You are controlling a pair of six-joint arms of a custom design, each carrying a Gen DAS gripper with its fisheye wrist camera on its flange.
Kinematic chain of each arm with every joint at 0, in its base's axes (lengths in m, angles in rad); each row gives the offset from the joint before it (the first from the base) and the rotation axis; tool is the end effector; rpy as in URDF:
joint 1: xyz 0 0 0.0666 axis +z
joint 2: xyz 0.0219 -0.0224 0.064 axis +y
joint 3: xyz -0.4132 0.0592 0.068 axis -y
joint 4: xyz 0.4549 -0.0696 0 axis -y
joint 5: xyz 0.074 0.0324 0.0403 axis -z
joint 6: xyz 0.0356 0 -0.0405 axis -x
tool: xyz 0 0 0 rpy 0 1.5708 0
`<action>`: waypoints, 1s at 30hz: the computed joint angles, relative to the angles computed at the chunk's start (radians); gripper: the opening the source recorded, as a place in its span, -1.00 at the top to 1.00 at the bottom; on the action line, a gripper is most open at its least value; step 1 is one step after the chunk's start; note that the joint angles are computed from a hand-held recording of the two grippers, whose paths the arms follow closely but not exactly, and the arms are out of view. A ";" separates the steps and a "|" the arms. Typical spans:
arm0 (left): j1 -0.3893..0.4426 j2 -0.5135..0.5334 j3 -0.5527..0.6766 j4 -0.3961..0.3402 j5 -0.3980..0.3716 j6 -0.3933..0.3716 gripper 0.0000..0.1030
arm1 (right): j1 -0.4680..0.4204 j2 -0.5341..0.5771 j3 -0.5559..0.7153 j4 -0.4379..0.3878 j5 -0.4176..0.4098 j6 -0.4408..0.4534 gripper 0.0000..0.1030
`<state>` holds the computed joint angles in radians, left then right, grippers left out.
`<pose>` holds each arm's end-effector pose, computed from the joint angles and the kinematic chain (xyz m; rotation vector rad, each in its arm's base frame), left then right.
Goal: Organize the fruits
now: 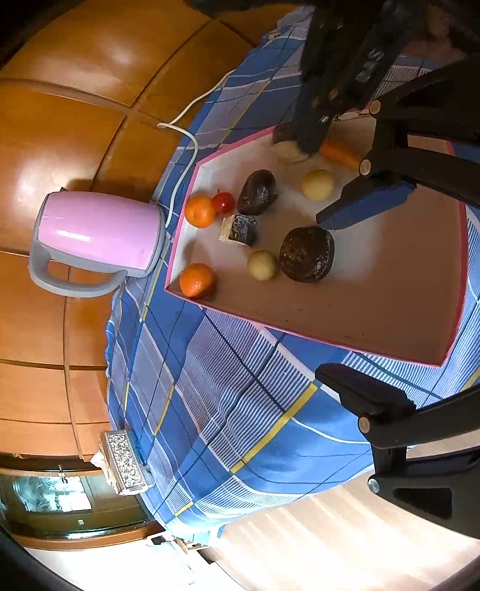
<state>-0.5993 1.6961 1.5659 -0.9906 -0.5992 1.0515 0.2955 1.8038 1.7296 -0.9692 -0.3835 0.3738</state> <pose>0.5370 -0.3430 0.3798 -0.7050 2.3062 0.0994 0.6571 0.2135 0.3906 -0.9688 2.3770 0.4702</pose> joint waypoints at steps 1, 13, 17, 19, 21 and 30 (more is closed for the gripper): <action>0.000 0.001 0.002 -0.003 -0.001 0.000 -0.47 | 0.007 0.010 0.012 -0.002 0.007 -0.002 0.51; -0.012 0.005 0.015 0.006 -0.011 -0.020 -0.49 | -0.006 -0.051 -0.054 0.061 -0.045 -0.089 0.50; -0.023 0.009 0.027 0.009 -0.018 -0.036 -0.49 | -0.017 -0.104 -0.115 0.123 -0.023 -0.115 0.44; -0.030 0.013 0.037 0.007 -0.021 -0.045 -0.51 | -0.024 -0.143 -0.163 0.179 0.015 -0.144 0.39; -0.038 0.012 0.041 0.008 -0.026 -0.049 -0.57 | -0.030 -0.172 -0.200 0.219 0.046 -0.162 0.32; -0.083 0.002 0.046 -0.042 -0.097 -0.042 -0.99 | -0.064 -0.254 -0.315 0.333 0.165 -0.260 -0.23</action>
